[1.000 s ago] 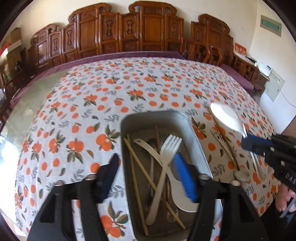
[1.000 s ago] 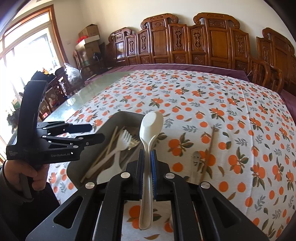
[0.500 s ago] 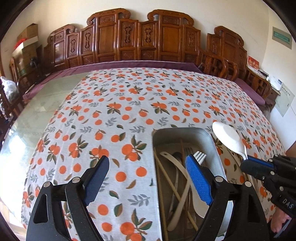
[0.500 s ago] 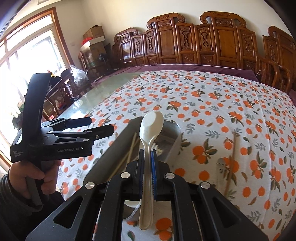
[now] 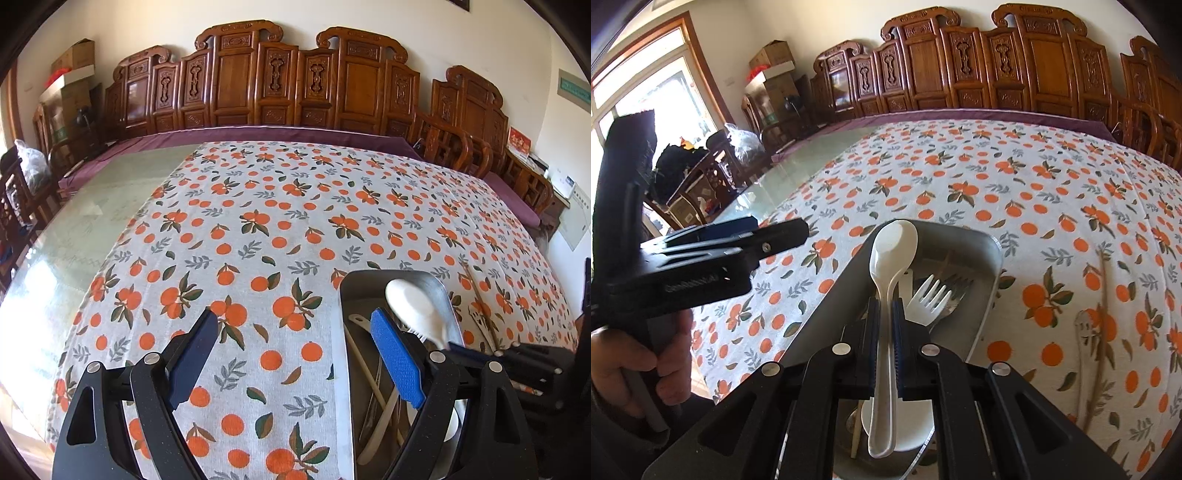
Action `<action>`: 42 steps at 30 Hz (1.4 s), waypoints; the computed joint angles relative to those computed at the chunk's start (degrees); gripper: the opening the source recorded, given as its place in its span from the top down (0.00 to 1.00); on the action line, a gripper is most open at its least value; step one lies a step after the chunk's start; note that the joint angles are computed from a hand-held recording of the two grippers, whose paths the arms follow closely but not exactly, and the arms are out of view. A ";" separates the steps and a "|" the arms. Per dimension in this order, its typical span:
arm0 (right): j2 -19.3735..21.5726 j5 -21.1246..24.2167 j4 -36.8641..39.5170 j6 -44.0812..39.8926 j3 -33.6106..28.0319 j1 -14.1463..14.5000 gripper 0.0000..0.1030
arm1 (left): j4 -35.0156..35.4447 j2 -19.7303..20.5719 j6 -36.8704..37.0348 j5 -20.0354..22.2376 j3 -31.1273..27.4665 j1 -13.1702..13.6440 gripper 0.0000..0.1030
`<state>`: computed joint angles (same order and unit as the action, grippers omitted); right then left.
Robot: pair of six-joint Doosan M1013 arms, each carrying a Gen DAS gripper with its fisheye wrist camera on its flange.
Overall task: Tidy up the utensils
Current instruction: 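Lower the small white spoon into the grey tray and open right tool, then close right tool on a wooden chopstick lying on the cloth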
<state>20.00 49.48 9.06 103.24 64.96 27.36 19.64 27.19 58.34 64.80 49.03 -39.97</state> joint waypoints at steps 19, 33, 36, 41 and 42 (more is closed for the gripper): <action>-2.06 -1.57 0.97 -1.34 3.30 -1.05 0.89 | -1.06 0.10 1.50 -0.28 -0.16 -0.36 0.21; -7.20 3.06 -13.37 0.56 7.84 -5.04 0.89 | -4.44 0.97 5.32 -1.33 -1.46 -1.93 0.21; -7.14 4.60 -14.23 0.78 8.76 -5.64 0.89 | -5.11 1.24 6.14 -1.33 -1.78 -2.42 0.21; -6.66 4.75 -14.28 2.38 10.42 -5.99 0.89 | -5.97 2.03 7.23 -0.73 -2.74 -3.45 0.21; -6.52 4.90 -14.24 2.55 10.48 -5.99 0.89 | -6.10 2.15 7.46 -0.69 -2.88 -3.61 0.21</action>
<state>13.49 54.38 -5.18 105.78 75.43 21.37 13.54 29.34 65.80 64.11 46.15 -43.59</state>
